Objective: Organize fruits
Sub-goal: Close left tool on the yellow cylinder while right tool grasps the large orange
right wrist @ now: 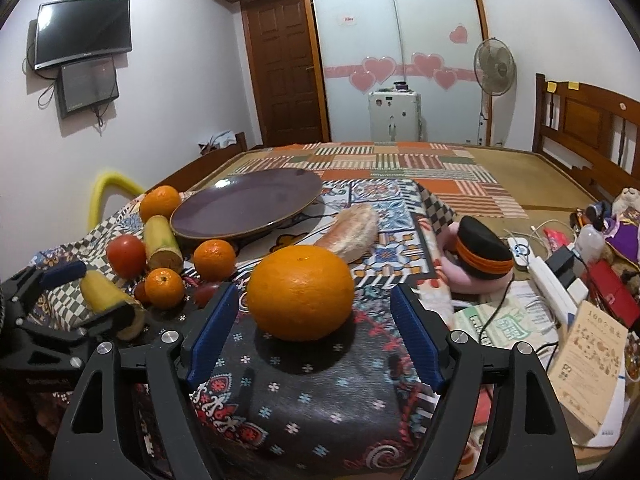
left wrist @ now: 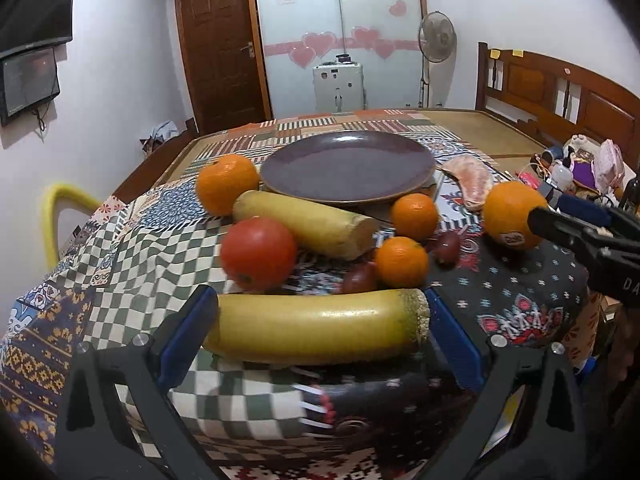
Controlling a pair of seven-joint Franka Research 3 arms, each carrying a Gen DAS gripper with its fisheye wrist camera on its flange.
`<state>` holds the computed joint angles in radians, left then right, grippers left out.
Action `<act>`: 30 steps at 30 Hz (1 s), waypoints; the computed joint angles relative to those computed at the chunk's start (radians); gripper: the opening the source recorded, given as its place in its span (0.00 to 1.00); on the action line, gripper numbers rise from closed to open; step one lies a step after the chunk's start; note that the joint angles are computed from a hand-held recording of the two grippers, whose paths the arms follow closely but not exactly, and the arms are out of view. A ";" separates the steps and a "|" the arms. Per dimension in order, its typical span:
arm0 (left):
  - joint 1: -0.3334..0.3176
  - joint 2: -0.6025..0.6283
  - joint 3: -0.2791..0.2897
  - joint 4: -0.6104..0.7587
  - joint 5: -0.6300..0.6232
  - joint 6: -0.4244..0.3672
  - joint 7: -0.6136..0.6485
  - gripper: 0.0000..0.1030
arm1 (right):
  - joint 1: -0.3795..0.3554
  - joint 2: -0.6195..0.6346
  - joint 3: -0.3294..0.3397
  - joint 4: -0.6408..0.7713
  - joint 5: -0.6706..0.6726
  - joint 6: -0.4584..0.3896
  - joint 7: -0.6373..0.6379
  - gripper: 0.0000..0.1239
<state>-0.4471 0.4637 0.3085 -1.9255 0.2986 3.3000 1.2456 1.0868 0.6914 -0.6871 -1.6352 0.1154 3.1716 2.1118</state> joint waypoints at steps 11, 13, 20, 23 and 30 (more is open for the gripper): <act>0.336 0.005 -0.300 0.021 0.061 0.014 0.075 1.00 | -0.024 0.006 0.019 0.028 -0.032 -0.029 0.025 0.61; 0.387 0.003 -0.356 0.026 0.062 0.000 0.075 1.00 | -0.031 0.007 0.027 0.033 -0.041 -0.029 0.034 0.61; 0.247 -0.046 -0.215 -0.003 0.012 -0.041 -0.036 1.00 | -0.032 0.008 0.031 0.035 -0.067 -0.028 0.051 0.61; 0.117 -0.053 -0.072 -0.017 -0.007 -0.058 -0.134 1.00 | -0.025 0.007 0.024 0.028 -0.072 -0.022 0.058 0.61; 0.265 -0.010 -0.241 0.060 -0.018 -0.149 -0.243 1.00 | -0.030 -0.005 0.036 0.010 -0.054 -0.003 0.038 0.61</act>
